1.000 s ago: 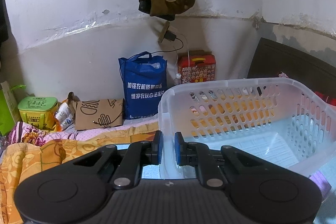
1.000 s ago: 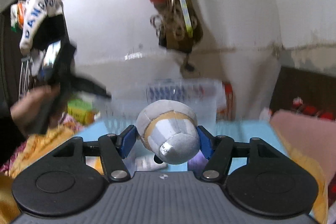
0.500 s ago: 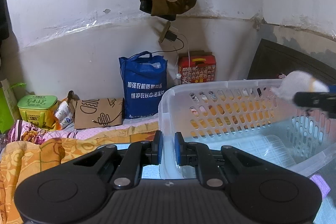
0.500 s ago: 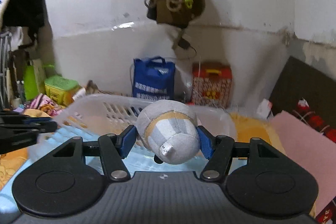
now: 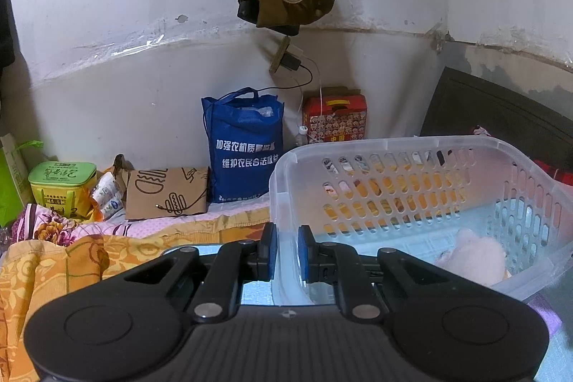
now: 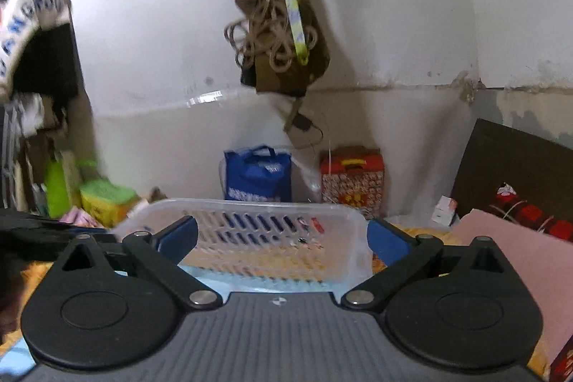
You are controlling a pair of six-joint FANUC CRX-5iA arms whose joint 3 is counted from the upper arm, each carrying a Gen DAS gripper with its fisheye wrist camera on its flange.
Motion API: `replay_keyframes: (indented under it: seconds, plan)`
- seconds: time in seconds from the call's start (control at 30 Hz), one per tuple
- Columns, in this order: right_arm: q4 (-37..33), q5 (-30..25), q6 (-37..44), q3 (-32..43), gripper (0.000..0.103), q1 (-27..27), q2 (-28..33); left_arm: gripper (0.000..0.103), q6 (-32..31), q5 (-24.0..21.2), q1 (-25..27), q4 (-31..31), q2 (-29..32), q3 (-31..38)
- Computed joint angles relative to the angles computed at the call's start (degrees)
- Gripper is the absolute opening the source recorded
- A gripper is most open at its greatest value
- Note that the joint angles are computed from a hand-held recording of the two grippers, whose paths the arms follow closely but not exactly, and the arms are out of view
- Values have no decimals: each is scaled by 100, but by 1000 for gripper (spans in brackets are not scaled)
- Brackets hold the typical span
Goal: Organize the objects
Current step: 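Lift the plush ball with the right gripper and release it into the basket, then grasp the purple box with the right gripper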
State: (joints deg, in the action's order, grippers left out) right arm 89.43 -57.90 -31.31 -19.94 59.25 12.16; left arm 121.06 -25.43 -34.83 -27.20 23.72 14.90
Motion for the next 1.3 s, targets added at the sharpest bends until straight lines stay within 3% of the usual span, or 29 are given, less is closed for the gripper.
replay_keyframes:
  seconds: [0.17,0.27,0.43,0.5,0.6,0.67,0.73,0.8,0.93,1.17,1.3]
  plan:
    - [172,-768,-1039,-693,103,623,-91,16,20,12,-5,-25,-5,-10]
    - [-115,-606,-1408,-850,103,735,31,16,-30,57,21,53,-6,-35]
    - [-656,7,-1277,-658,103,534,231,16,7,59,15,9,-21,-49]
    - [-727,9,-1014,-613,102,524,290,16,30,73,9,-40,-27,-60]
    - [-876,-19,-993,-623,83,580,331,16,-11,110,30,19,-31,-85]
    - [-851,11,-1112,-672,79,554,295,16,-6,108,26,0,-35,-89]
    - [-936,88,-1054,-648,55,553,324,16,43,91,6,-74,-37,-79]
    - [-1032,70,-967,-616,46,628,372,16,125,37,-33,-213,-30,-42]
    - [-670,144,-1261,-803,45,600,304,16,246,-14,-80,-355,-23,-2]
    - [0,-781,-1771,-928,45,836,505,16,500,-19,-149,-610,-38,-6]
    - [80,-786,-1803,-943,45,813,493,16,511,14,-141,-580,-41,-25]
